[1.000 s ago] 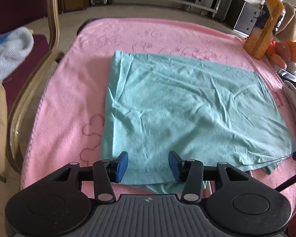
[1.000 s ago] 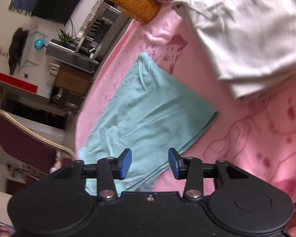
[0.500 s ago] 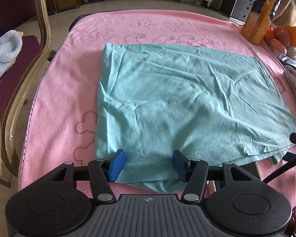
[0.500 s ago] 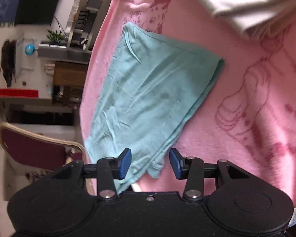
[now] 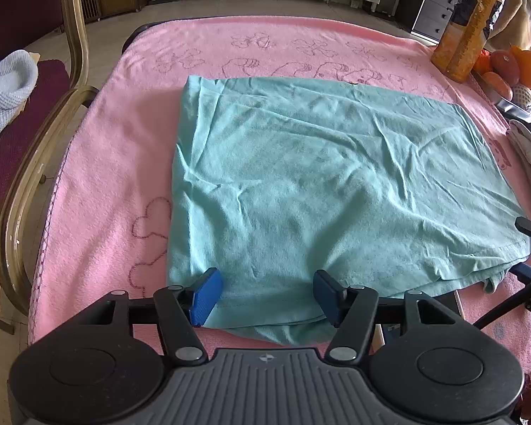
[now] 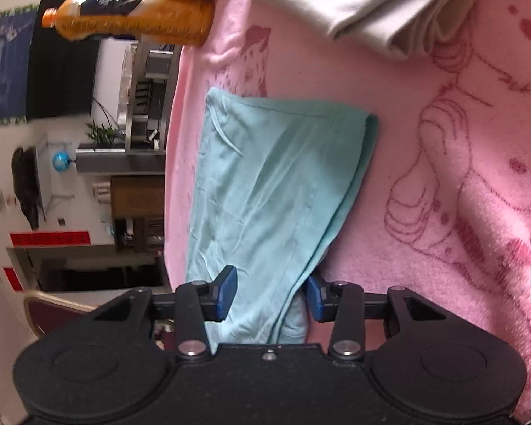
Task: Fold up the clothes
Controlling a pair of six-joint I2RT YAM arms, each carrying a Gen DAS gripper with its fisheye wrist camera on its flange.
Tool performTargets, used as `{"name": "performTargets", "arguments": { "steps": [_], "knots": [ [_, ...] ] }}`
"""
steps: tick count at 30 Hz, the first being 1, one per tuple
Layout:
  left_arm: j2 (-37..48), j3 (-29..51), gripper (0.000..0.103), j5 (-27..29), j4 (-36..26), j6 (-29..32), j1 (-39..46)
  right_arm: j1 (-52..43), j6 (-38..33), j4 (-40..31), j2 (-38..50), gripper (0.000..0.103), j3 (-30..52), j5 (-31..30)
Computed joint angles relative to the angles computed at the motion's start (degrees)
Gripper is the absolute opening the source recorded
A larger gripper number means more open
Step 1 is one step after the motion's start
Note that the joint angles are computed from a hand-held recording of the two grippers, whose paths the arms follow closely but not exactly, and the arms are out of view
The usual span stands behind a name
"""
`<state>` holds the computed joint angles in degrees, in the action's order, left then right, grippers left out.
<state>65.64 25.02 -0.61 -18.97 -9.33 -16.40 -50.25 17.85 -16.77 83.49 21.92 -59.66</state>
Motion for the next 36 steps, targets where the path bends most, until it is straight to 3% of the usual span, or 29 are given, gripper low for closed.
{"name": "performTargets", "arguments": {
  "steps": [4,9,13,14,19,25,29,36],
  "knots": [
    [-0.21,-0.21,0.061,0.18,0.11,0.18,0.2,1.83,-3.99,-1.75,5.49,0.04,1.95,-2.6],
    [-0.25,-0.35,0.061,0.44,0.27,0.23,0.42,1.7,9.75,13.63,-0.97,0.04,-3.5,2.32],
    [-0.31,-0.23,0.061,0.27,0.02,0.24,0.25,4.54,5.03,10.56,6.98,0.04,0.45,-2.39],
    [-0.41,-0.28,0.061,0.34,0.0,0.3,0.33,5.2,5.42,11.66,5.65,0.039,0.01,-0.67],
    [-0.19,-0.17,0.061,0.42,0.05,0.53,0.45,3.73,20.48,27.27,1.32,0.038,-4.76,6.18],
    [0.03,-0.12,0.062,0.11,0.16,0.77,0.15,6.14,26.59,37.38,0.4,0.03,-7.39,14.4],
    [0.17,-0.1,0.062,-0.07,0.25,0.94,-0.04,4.02,17.69,29.06,-1.07,0.009,-5.39,16.41],
    [-1.19,1.02,0.057,-4.6,-4.44,2.51,-2.81,11.7,7.5,16.85,-12.03,0.009,-1.93,27.42]
  ]
}}
